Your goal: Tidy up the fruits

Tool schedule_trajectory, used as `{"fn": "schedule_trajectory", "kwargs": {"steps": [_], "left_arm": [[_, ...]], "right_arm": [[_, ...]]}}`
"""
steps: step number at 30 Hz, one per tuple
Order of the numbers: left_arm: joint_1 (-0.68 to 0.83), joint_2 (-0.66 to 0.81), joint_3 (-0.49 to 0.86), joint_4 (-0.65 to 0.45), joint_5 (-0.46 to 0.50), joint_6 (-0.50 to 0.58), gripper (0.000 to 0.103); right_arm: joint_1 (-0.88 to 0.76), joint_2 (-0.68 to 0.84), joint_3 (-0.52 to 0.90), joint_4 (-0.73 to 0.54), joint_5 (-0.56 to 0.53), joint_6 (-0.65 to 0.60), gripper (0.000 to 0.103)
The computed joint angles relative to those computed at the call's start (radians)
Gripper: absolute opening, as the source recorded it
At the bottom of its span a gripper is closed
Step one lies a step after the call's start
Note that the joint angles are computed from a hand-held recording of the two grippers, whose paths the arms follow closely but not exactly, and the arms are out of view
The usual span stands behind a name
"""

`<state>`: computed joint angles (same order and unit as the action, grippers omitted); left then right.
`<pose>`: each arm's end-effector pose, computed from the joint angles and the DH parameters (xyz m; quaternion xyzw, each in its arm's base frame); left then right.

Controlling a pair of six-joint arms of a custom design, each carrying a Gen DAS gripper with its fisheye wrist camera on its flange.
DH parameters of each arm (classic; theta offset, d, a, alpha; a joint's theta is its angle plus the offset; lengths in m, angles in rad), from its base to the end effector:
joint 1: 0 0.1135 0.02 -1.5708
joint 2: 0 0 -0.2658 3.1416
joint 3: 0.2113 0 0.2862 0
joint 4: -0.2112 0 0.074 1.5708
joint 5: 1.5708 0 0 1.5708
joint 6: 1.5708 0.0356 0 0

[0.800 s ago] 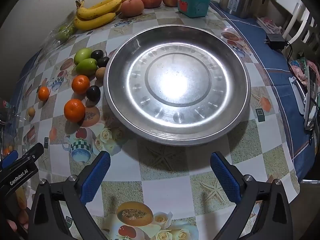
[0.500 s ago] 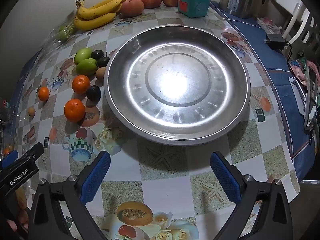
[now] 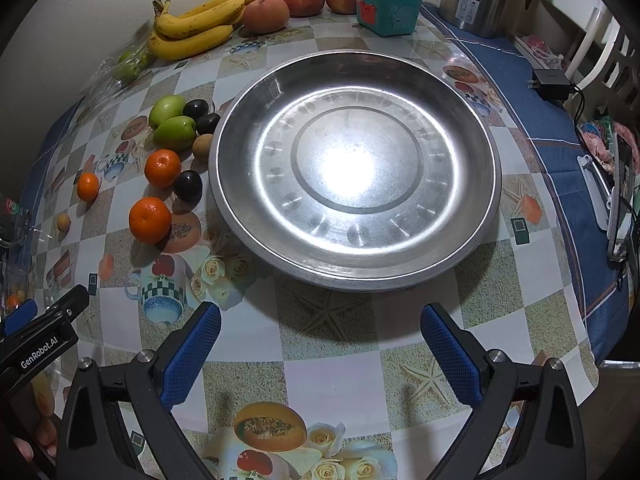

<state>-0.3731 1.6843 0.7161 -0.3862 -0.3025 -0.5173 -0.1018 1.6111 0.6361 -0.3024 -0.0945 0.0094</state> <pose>0.2659 -0.0927 0.0756 -0.0870 0.9791 0.0892 0.1609 0.2680 -0.0240 0.0764 0.0480 0.9870 0.0399 0.1481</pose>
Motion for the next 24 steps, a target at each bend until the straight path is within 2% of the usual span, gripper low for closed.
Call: {"fn": "schedule_trajectory", "kwargs": {"steps": [24], "left_arm": [[0.002, -0.002, -0.004, 0.009, 0.003, 0.001, 0.103]], "right_arm": [[-0.001, 0.007, 0.002, 0.004, -0.008, 0.001, 0.1]]}}
